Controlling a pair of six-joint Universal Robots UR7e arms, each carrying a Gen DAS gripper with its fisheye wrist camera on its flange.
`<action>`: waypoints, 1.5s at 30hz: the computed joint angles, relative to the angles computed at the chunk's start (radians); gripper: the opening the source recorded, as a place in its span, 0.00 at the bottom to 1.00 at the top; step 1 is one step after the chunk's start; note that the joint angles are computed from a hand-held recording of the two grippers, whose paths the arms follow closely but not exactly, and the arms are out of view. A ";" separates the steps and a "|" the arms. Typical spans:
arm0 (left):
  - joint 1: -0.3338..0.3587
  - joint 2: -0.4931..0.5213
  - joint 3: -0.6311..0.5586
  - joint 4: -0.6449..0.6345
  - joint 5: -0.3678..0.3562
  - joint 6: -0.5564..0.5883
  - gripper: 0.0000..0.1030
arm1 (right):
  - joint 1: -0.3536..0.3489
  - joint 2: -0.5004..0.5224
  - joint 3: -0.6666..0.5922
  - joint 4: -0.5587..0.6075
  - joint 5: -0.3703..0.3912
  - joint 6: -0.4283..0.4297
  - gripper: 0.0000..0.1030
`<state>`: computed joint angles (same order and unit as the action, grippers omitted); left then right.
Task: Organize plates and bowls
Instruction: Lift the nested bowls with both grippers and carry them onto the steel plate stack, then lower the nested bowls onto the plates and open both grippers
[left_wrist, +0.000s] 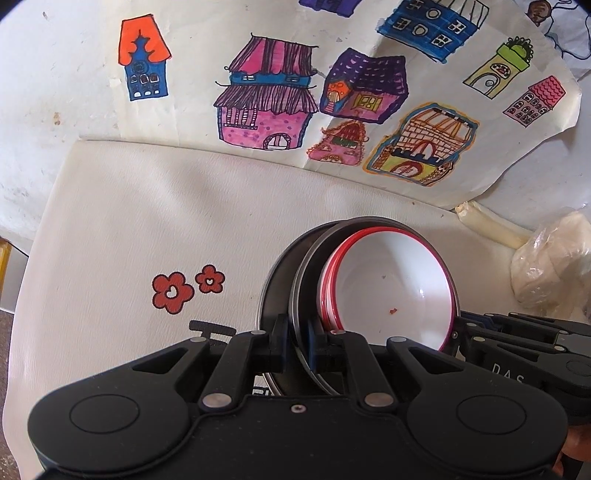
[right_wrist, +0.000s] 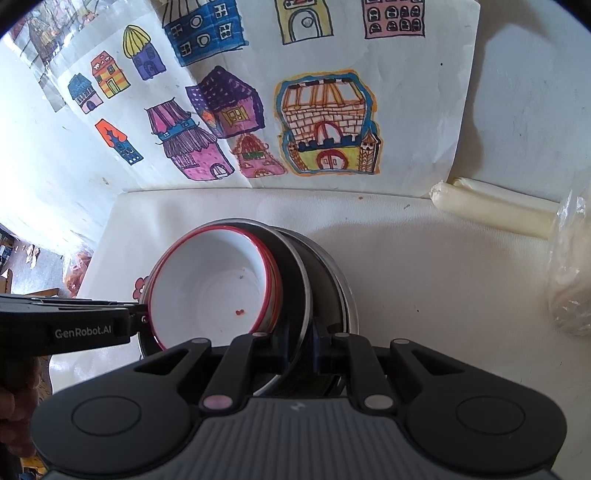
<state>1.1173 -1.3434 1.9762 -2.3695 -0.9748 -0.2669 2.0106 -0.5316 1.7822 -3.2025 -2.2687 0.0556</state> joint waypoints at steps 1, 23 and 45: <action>0.000 0.000 0.001 -0.001 0.001 0.000 0.10 | 0.000 0.000 0.001 -0.001 0.001 0.000 0.13; -0.007 0.003 0.005 -0.002 0.018 -0.009 0.09 | 0.000 -0.008 0.004 0.004 0.012 -0.001 0.13; -0.046 -0.011 0.044 0.001 0.086 -0.055 0.18 | -0.006 -0.020 0.043 -0.067 0.043 -0.049 0.16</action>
